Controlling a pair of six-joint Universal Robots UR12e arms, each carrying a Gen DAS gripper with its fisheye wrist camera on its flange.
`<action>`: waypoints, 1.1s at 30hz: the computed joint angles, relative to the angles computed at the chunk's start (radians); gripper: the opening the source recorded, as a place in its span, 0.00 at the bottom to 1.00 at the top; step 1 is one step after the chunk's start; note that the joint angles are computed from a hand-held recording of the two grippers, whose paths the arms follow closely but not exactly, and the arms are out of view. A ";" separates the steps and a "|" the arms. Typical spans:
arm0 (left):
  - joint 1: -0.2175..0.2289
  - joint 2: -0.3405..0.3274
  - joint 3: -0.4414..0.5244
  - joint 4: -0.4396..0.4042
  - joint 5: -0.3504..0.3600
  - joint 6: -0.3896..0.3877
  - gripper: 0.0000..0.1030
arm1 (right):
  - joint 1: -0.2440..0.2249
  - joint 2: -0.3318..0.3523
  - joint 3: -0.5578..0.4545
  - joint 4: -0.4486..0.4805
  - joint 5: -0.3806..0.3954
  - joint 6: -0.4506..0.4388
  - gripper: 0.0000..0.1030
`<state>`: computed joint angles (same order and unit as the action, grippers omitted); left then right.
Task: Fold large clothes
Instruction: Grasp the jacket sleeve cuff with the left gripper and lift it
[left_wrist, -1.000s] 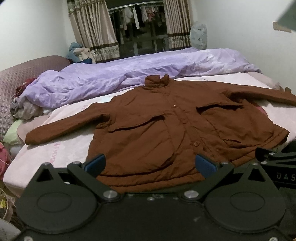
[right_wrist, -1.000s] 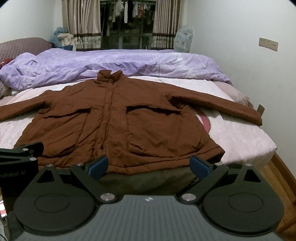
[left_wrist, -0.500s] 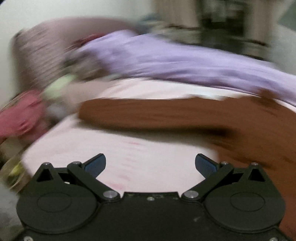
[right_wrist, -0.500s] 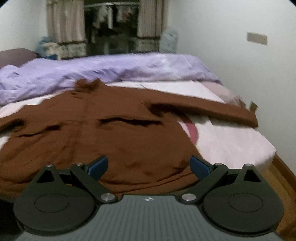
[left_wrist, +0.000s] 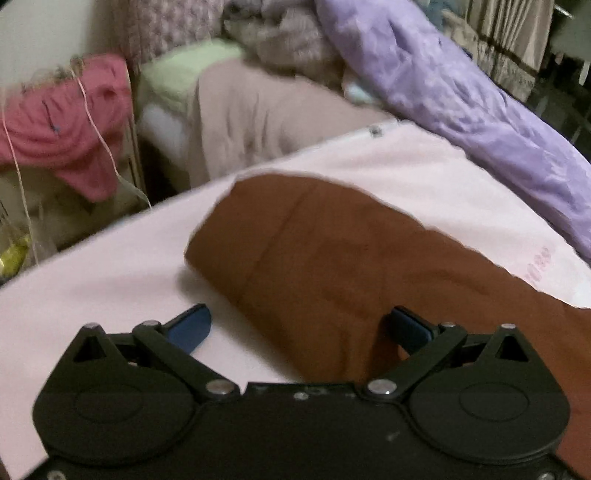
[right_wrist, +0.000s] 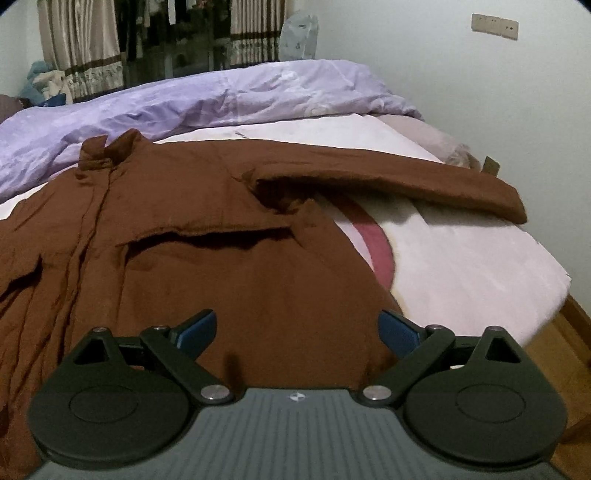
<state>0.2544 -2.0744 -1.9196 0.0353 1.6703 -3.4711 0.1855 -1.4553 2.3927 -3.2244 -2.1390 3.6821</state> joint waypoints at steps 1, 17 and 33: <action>-0.007 -0.008 0.006 0.002 0.015 0.006 1.00 | -0.007 0.003 -0.004 -0.005 0.011 -0.003 1.00; -0.175 -0.018 0.059 0.219 0.162 0.215 0.07 | -0.096 0.047 -0.053 0.071 -0.014 -0.089 0.97; -0.544 -0.084 0.212 0.390 -0.115 0.409 0.07 | -0.229 0.012 -0.066 0.129 0.037 -0.117 0.97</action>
<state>-0.2895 -2.1583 -1.7074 0.4257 1.5550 -3.0625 -0.0438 -1.4432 2.3263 -3.0957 -2.1025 3.5652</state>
